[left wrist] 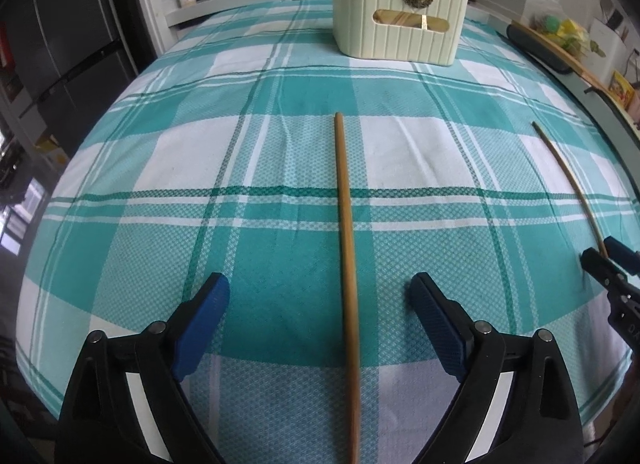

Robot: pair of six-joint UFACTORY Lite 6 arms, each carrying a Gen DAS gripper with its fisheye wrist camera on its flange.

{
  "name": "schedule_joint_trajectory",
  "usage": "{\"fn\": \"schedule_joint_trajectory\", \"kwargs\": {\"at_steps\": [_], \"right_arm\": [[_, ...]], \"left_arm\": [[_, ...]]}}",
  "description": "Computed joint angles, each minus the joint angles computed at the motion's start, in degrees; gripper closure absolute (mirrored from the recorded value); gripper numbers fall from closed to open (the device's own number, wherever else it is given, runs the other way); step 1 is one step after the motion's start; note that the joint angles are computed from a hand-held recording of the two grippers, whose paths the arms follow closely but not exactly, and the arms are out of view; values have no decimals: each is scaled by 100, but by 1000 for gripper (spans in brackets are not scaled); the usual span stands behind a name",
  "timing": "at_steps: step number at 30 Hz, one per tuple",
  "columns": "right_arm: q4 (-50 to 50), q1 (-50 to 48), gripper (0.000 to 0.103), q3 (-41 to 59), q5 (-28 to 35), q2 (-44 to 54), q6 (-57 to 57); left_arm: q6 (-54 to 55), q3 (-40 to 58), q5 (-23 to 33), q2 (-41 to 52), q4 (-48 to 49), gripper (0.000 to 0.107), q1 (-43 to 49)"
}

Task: Organize utensils
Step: 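Lower the right tool over the other wooden chopstick, fingers open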

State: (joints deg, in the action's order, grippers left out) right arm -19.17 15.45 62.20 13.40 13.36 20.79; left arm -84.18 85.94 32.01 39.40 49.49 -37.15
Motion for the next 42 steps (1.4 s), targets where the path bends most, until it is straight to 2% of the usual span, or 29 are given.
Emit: {"fn": "schedule_joint_trajectory", "kwargs": {"at_steps": [5,19,42], "right_arm": [[-250,34,50,52,25,61,132],[-1424,161,51,-65,3,10,1271],[-1043,127,51,-2,17,56,882]], "left_arm": [[-56,2,-22,46,62,5,55],[-192,-28,-72,57,243,5,39],[-339,-139,-197,-9,377,5,56]]}}
